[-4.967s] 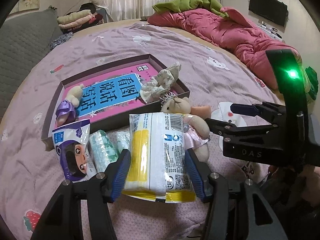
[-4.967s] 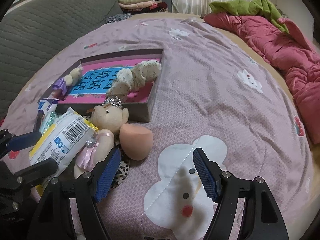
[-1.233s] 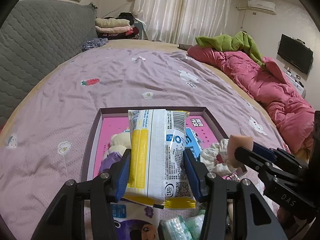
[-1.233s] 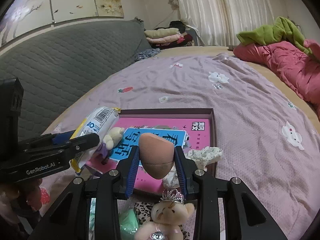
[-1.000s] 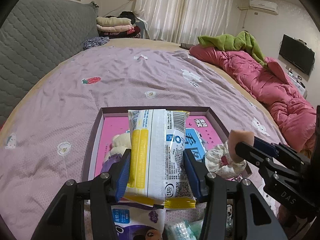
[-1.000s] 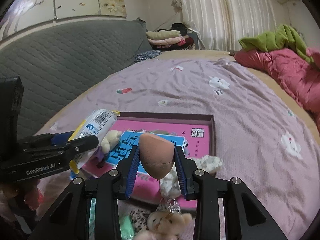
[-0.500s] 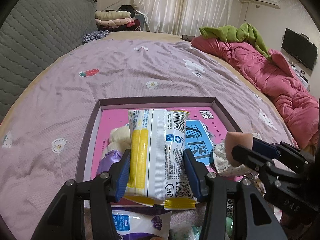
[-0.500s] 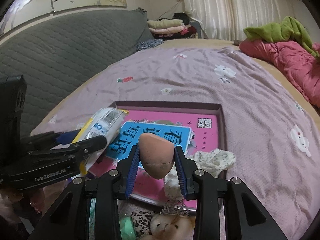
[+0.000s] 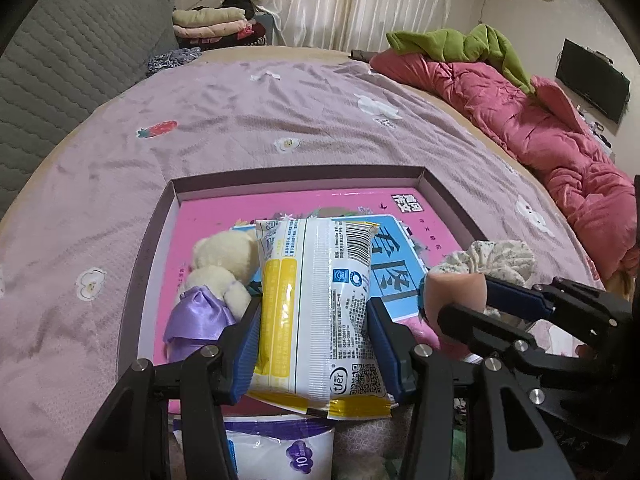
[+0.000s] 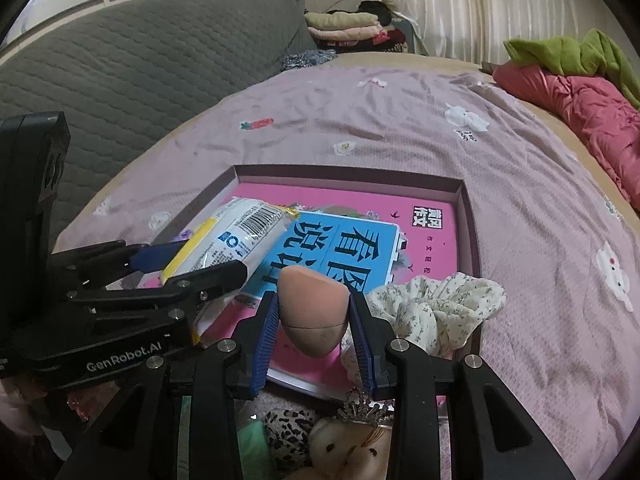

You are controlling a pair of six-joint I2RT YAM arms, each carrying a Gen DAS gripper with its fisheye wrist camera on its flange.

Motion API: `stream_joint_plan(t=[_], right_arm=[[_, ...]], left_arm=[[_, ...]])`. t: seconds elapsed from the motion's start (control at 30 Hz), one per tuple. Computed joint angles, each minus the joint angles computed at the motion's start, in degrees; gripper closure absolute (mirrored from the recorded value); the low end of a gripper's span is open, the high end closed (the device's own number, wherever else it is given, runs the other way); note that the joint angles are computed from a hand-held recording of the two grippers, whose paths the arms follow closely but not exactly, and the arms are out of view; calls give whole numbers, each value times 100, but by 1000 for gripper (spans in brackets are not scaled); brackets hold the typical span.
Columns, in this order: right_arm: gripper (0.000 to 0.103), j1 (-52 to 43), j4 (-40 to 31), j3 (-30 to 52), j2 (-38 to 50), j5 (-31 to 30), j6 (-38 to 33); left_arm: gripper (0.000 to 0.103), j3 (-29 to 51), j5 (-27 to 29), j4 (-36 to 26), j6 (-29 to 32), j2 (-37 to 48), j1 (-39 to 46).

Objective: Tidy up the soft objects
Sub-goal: 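Carry the wipes pack and peach sponge over the pink tray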

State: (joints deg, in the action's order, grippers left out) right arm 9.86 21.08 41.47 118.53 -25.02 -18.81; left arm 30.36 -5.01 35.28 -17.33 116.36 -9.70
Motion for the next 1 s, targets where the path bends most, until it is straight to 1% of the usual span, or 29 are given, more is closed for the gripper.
stream_joint_plan(t=[0.23, 0.47, 0.6, 0.83, 1.0], right_arm=[[66, 50, -97, 98, 83, 49, -53], [66, 162, -319, 199, 210, 107, -219], [66, 223, -287, 201, 278, 331, -289], [66, 207, -331, 221, 286, 543, -362], [66, 214, -280, 184, 230, 880, -439]], left_arm=[[52, 75, 77, 90, 1, 191, 78], [52, 216, 68, -44, 49, 331, 65], [52, 283, 69, -117, 65, 415, 53], [52, 378, 46, -177, 47, 577, 57], [52, 390, 59, -179, 41, 611, 86]])
